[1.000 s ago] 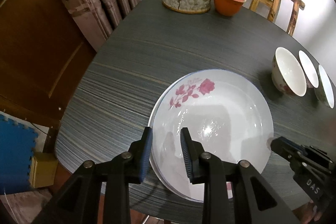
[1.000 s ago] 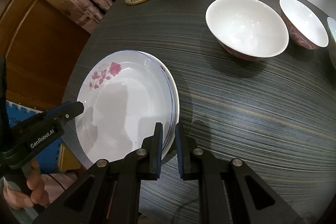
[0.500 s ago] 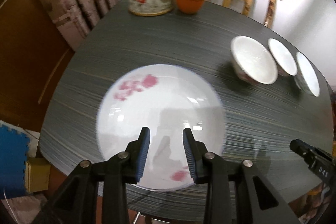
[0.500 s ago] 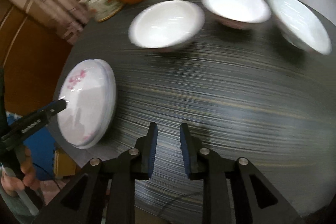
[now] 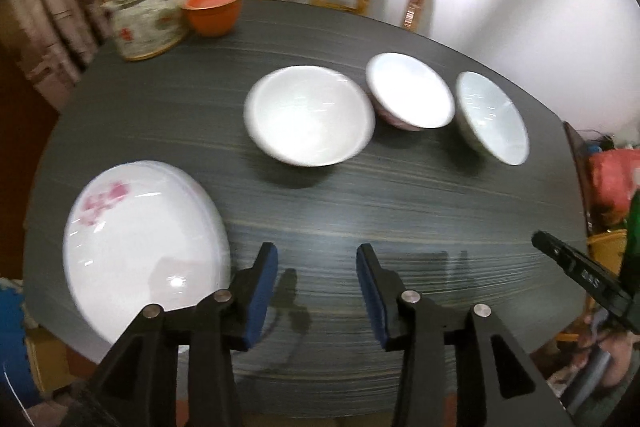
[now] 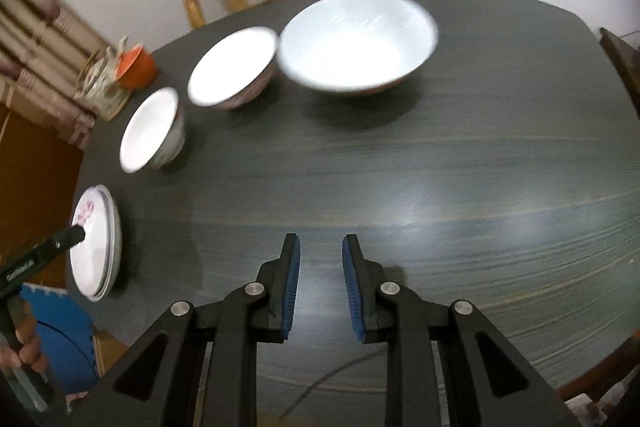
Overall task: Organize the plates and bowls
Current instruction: 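Move the right gripper to the rim of the large white bowl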
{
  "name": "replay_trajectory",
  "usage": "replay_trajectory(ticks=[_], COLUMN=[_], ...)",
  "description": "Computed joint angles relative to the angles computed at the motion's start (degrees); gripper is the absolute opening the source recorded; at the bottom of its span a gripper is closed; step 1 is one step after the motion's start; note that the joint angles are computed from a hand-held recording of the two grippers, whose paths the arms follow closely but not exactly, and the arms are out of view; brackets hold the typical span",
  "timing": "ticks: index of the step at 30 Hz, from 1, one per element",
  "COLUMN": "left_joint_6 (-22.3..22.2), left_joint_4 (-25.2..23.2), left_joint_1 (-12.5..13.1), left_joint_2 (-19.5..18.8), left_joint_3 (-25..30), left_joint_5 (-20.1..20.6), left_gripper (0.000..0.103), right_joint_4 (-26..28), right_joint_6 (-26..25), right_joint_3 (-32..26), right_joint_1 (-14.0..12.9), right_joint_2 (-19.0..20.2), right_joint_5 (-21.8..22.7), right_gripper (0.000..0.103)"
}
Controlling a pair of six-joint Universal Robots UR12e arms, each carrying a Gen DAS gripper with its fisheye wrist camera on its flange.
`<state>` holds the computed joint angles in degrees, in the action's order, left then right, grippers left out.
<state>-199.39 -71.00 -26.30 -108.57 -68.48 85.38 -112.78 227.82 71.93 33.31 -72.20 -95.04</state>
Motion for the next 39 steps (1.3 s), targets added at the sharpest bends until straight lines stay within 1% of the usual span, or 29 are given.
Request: replay_trajectory(ticks=[3,4,9,13,16,18,20,23,27,28,31,37,39], left_joint_6=[-0.30,-0.80,-2.79,-6.07,-9.43,-12.02,-14.17,-16.22,-18.37,-19.29,-20.93,-23.32,-22.88], left_joint_4=[-1.20,-1.70,-4.02,-5.08,-4.62,-3.66,-2.93,-1.75,-0.60,-0.16,-0.22,-1.45,-1.11], left_joint_1=[-0.55,-0.72,-1.05,-1.07,-1.01,-1.04,-1.02,-1.24,-1.59,-1.64,-1.73,-2.02,-2.03], left_joint_2=[-2.20,-3.46,-8.26,-12.03,-14.31,-15.27,-16.17,-17.41,-18.77,-19.02,-19.85,-21.79,-22.50], left_joint_3=[3.27,5.10,12.29,17.45,20.10,20.93,21.74,22.89,24.20,24.27,24.64,26.35,26.90], left_joint_5=[-2.92,-4.36,-9.08,-13.28,-16.26,-17.64,-19.28,-19.82,-19.68,-19.85,-20.79,-20.59,-21.03], left_gripper=[0.043,0.044,0.044,0.045,0.045,0.045,0.045,0.045,0.045,0.045,0.045,0.045,0.045], right_joint_4=[0.48,0.64,1.07,1.53,1.47,0.21,-1.24,-2.23,-2.60,-2.94,-3.89,-3.63,-3.48], right_joint_6=[-0.69,-1.12,-3.11,-5.10,-5.64,-5.21,-4.32,-3.89,-4.90,-4.95,-4.43,-5.38,-5.68], right_joint_3=[0.18,-0.17,-0.93,-2.17,-2.54,-2.02,-1.33,-1.16,-1.62,-1.54,-1.37,-1.98,-2.33], right_joint_1=[-1.34,-1.82,-4.27,-6.53,-7.48,-8.18,-8.93,-9.61,-10.14,-10.31,-10.69,-11.11,-11.18], right_joint_2=[-0.51,-0.26,0.16,1.16,1.72,1.77,1.87,2.30,2.97,3.02,3.27,4.15,4.53], right_joint_5=[-0.78,-1.06,-1.18,0.26,0.86,1.28,2.75,3.65,3.65,3.81,3.41,3.92,3.98], right_gripper=[0.023,0.023,0.023,0.023,0.024,0.024,0.024,0.024,0.025,0.026,0.037,0.037,0.037])
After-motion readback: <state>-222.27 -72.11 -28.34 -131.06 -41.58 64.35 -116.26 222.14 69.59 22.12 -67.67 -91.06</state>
